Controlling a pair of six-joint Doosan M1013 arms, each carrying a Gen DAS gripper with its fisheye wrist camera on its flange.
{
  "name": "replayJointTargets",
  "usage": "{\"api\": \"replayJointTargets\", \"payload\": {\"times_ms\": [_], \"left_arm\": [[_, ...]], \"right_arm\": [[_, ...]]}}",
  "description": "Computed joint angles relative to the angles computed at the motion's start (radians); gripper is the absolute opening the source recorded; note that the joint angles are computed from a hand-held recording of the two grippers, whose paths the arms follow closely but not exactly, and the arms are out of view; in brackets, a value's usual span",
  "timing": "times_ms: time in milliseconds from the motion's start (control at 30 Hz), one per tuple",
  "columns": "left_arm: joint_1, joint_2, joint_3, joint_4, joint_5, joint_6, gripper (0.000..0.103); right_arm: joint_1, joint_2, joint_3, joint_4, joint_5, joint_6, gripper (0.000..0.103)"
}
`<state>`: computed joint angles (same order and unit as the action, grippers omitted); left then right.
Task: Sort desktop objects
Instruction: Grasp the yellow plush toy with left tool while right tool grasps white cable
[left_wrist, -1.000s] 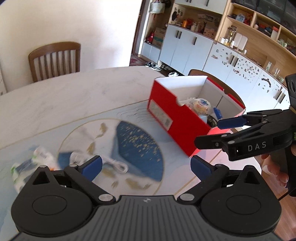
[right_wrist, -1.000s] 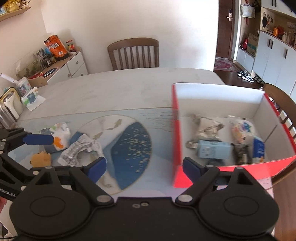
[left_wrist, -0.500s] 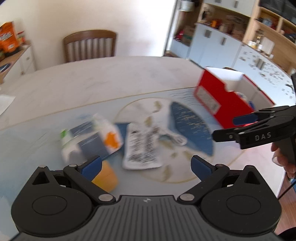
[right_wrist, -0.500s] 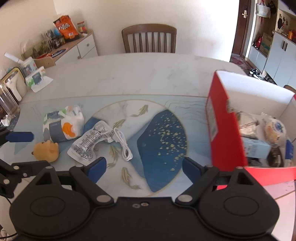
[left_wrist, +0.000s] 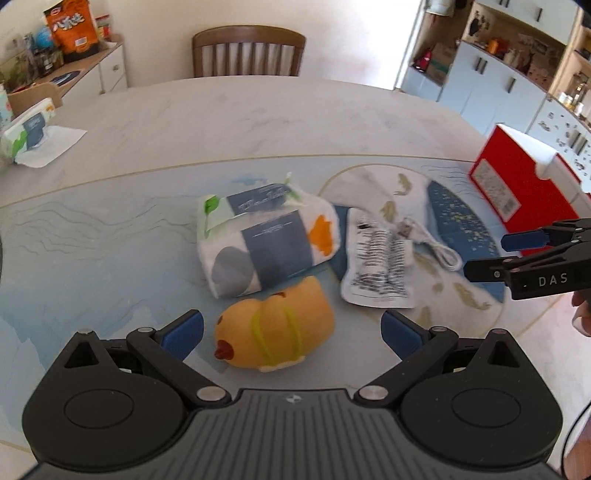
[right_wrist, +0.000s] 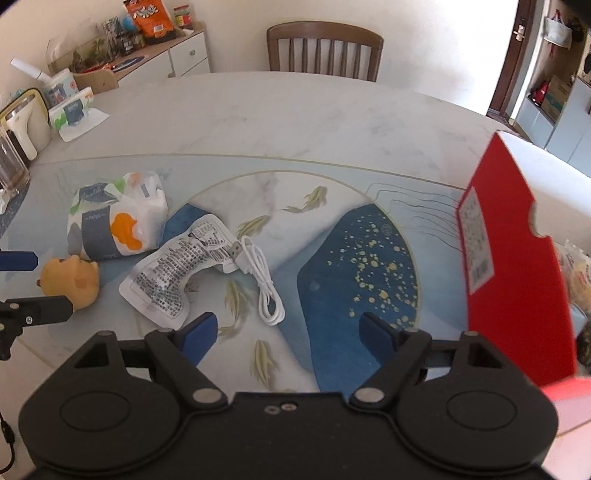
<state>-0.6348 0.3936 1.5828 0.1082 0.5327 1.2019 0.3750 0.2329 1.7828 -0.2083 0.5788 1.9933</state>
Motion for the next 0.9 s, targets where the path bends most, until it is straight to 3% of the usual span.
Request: {"api": "replayJointTargets", "payload": {"times_ms": [100, 233, 333, 667, 900], "left_arm": [[0.001, 0.01, -0.006, 0.016, 0.008, -0.027, 0.103], [-0.005, 0.023, -0.012, 0.064, 0.015, -0.049, 0.103], [-0.008, 0.031, -0.017, 0.09, 0.022, -0.061, 0.103], [-0.007, 0.044, -0.023, 0.115, 0.029, -0.104, 0.102], [-0.001, 0.034, -0.011, 0.096, -0.001, -0.104, 0.098]], "right_arm": [[-0.001, 0.021, -0.016, -0.005, 0.004, -0.01, 0.081], [-0.003, 0.048, -0.036, 0.017, 0.007, -0.067, 0.066], [-0.004, 0.063, -0.046, 0.021, 0.01, -0.079, 0.061], [-0.003, 0.09, -0.069, 0.027, 0.001, -0.076, 0.051], [0.002, 0.093, -0.075, 0.029, -0.006, -0.089, 0.02]]}}
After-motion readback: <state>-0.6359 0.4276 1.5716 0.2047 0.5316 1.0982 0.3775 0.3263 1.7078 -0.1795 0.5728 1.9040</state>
